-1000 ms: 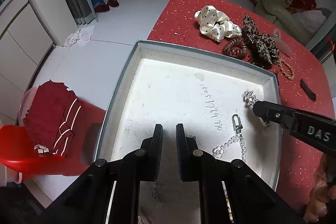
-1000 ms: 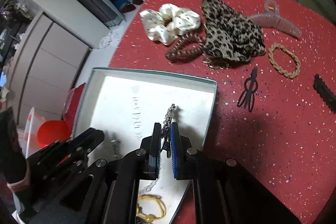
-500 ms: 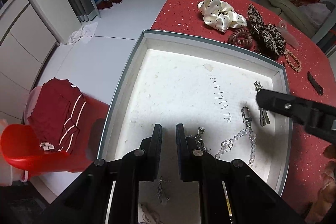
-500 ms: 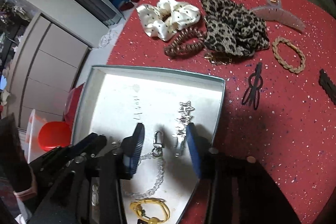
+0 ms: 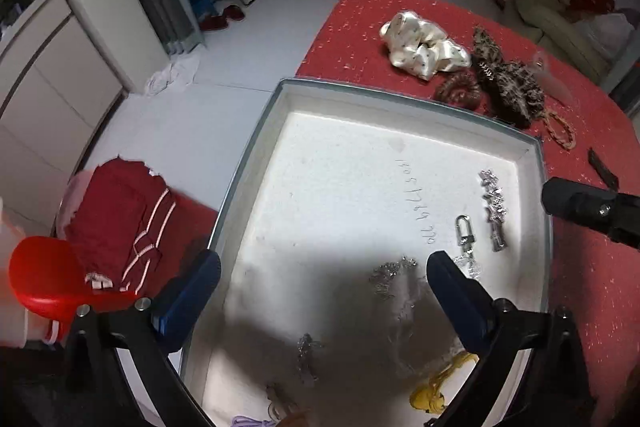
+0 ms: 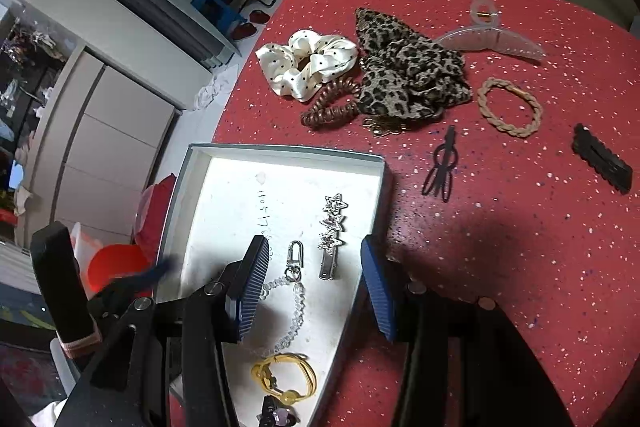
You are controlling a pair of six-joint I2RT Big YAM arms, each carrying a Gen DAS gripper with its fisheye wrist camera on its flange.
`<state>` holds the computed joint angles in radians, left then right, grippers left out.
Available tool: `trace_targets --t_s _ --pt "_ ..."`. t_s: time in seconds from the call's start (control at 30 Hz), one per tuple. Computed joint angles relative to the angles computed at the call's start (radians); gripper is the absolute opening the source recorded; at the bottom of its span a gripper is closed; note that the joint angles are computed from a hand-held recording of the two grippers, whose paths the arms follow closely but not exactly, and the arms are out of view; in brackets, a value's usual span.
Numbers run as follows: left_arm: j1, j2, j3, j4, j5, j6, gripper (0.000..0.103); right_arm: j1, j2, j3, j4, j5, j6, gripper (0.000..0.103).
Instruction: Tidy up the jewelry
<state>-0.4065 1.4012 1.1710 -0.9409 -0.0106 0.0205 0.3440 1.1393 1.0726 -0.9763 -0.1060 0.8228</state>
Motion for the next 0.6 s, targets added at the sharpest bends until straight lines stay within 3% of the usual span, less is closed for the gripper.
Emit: trace_targets --t_s 0.17,0.27,0.43,0.53,0.6 --pt "-0.015 0.006 0.003 -0.015 -0.022 0.009 0.103 -0.002 -0.017 -0.005 -0.018 0.006 -0.004 0.052" --pt "-0.018 0.008 0.006 -0.026 -0.021 0.002 0.103 0.0 -0.03 -0.009 -0.022 0.008 -0.005 0.062" --pt "-0.02 -0.003 -0.004 -0.036 -0.032 0.006 0.103 0.009 -0.035 -0.006 -0.041 0.029 -0.009 0.064" --pt "-0.021 -0.014 -0.012 -0.043 -0.039 0.009 0.103 0.02 -0.038 -0.005 -0.064 0.052 -0.003 0.075" --pt "-0.02 -0.018 -0.015 -0.049 -0.041 0.011 0.103 0.031 -0.039 -0.004 -0.081 0.067 -0.006 0.077"
